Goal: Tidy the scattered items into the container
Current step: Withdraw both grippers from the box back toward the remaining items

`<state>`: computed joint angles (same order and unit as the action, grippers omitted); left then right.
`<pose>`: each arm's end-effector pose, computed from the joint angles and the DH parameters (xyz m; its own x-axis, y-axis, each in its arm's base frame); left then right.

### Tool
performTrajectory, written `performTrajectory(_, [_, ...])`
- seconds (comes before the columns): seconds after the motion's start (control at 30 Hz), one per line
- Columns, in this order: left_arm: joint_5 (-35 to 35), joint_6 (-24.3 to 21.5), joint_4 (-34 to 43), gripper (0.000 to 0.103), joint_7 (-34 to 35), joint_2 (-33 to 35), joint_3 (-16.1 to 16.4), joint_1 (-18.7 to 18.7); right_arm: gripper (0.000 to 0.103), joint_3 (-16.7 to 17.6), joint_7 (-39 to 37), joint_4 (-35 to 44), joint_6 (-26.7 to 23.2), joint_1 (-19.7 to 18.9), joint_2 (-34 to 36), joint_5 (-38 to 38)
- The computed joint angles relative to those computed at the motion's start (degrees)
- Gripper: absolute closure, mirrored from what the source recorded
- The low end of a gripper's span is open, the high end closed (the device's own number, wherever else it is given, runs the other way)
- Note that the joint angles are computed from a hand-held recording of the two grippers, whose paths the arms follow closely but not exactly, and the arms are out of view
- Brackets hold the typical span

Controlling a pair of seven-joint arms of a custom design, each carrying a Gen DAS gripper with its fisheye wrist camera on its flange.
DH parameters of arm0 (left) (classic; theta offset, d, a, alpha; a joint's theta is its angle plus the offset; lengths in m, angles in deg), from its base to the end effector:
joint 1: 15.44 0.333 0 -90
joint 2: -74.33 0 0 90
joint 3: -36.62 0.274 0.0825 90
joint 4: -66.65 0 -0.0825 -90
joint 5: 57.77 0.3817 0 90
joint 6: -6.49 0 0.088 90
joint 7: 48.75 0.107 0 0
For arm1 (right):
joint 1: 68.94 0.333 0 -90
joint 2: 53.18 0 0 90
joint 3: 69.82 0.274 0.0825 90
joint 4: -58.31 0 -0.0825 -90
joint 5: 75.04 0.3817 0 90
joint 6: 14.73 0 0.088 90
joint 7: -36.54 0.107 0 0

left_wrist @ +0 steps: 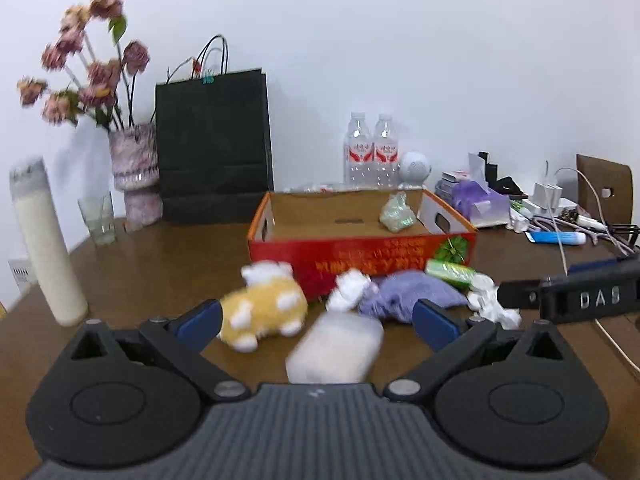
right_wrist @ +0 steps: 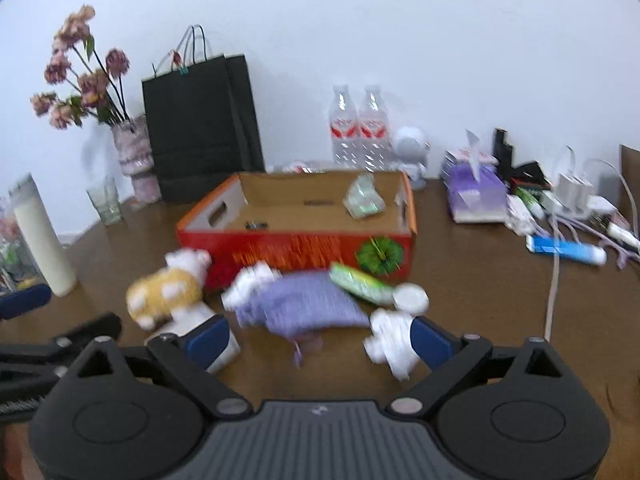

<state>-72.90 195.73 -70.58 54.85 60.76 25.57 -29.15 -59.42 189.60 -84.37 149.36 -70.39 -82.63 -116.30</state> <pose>0.4740 -0.1944 0.5076 -0.3696 -0.9283 -0.0414 -0.3763 0.1902 -0.9068 0.4438 0.1131 0.5183 -0.2369 -0.9618 -0.1375 -0.5179 0.2447 -0.8197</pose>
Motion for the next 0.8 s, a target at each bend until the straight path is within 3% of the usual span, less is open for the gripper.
performTrajectory(0.1, [-0.2,2.5,-3.8,0.0,-0.3,-1.0,0.0,-0.3,0.006,3.5,5.6,-4.8,1.7,-2.4,-3.4,-3.0])
performTrajectory(0.17, [0.6,4.0,-6.0,0.0,-1.2,-1.3,3.6,-3.8,0.006,6.5,10.1,-7.4,3.7,-5.0,-5.5,-6.1])
performTrajectory(0.27, [2.0,7.1,-8.8,0.0,-4.2,-1.3,7.2,-7.1,0.004,15.7,21.8,-10.3,7.1,-13.7,-10.4,-14.3])
performTrajectory(0.33, [5.9,12.3,-11.1,0.0,-8.2,-1.1,10.8,-9.9,0.0,21.9,30.1,-11.7,8.3,-18.9,-14.2,-19.4])
performTrajectory(0.43, [7.9,19.4,-13.0,0.0,-11.1,0.1,10.0,-8.7,0.0,28.4,39.3,-12.6,11.7,-25.0,-18.8,-26.5])
performTrajectory(0.5, [9.3,18.7,-12.8,0.0,-11.1,0.4,8.8,-7.3,0.0,29.5,39.9,-12.1,12.0,-25.8,-18.3,-28.9])
performTrajectory(0.6, [8.9,16.0,-12.3,0.0,-10.4,0.5,5.6,-4.5,0.0,27.8,39.2,-11.4,11.4,-24.2,-15.2,-30.7])
performTrajectory(0.7, [11.0,13.0,-11.7,0.0,-11.6,0.5,5.0,-3.6,0.0,25.4,39.8,-11.2,11.4,-22.4,-12.7,-32.2])
performTrajectory(0.8, [15.2,11.8,-11.2,0.0,-13.0,0.9,6.9,-4.6,0.0,21.4,38.7,-11.3,10.7,-19.1,-9.9,-31.8])
